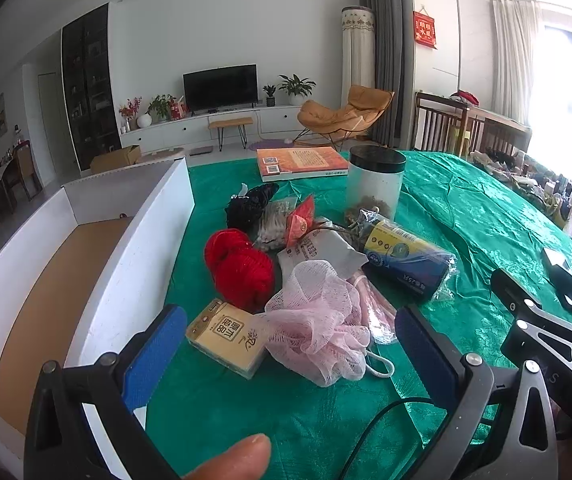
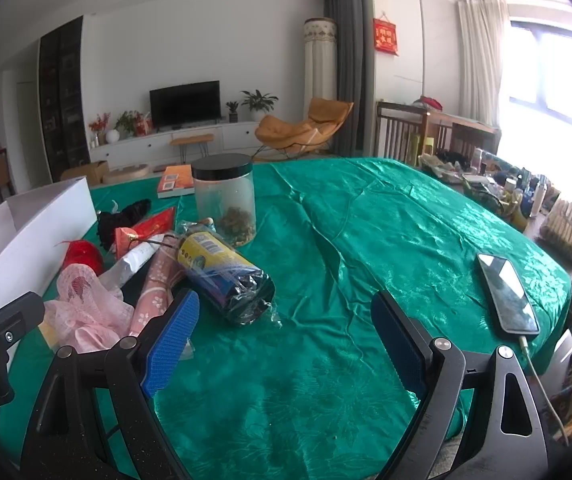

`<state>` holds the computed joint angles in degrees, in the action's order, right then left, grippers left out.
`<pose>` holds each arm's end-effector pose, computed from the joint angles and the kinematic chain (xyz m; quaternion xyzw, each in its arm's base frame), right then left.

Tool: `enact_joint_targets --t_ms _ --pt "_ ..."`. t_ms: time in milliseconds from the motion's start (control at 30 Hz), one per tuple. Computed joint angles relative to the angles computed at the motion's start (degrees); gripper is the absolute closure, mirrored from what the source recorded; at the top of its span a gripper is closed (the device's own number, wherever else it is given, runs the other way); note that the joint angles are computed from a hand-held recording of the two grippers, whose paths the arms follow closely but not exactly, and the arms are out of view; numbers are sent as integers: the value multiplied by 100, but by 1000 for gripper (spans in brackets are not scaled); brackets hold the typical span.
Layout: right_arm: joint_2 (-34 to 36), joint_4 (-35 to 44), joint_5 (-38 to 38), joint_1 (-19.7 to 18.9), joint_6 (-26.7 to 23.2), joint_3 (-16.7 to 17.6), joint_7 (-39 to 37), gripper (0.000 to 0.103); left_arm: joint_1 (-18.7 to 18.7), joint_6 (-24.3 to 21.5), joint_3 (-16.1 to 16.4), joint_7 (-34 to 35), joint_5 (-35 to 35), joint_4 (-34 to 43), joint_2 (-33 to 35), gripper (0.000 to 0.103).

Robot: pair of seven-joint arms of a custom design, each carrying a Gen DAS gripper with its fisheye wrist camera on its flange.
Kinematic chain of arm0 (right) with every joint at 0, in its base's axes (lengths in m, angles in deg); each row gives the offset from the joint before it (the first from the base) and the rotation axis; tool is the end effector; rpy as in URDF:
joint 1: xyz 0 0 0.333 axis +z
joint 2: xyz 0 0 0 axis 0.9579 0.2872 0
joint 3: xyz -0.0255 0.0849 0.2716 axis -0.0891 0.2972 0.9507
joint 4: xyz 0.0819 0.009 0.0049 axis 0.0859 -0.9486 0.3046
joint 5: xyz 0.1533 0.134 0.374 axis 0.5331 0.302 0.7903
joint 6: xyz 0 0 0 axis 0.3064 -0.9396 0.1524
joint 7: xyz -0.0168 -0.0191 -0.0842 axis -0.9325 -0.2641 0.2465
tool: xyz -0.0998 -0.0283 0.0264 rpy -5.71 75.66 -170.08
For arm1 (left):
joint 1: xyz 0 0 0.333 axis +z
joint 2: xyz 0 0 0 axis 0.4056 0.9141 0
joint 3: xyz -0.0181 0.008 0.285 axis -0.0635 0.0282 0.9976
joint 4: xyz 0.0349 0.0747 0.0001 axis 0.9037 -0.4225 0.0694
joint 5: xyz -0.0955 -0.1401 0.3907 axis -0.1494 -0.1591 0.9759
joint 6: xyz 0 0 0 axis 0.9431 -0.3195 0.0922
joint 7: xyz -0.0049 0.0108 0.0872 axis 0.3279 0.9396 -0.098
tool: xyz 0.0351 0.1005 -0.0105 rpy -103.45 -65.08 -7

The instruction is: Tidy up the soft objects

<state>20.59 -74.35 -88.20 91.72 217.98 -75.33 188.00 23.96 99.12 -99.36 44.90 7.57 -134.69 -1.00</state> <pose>0.5816 0.2604 0.4680 -0.5538 0.6631 -0.3882 0.3207 0.5893 -0.1289 0.5085 -0.5816 0.6728 -0.3410 0.3046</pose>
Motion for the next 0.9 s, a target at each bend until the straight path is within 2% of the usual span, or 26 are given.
enact_joint_targets --t_ms 900 --pt "88 31 62 39 96 -35 1 13 -28 -180 20 64 20 -69 -13 0"
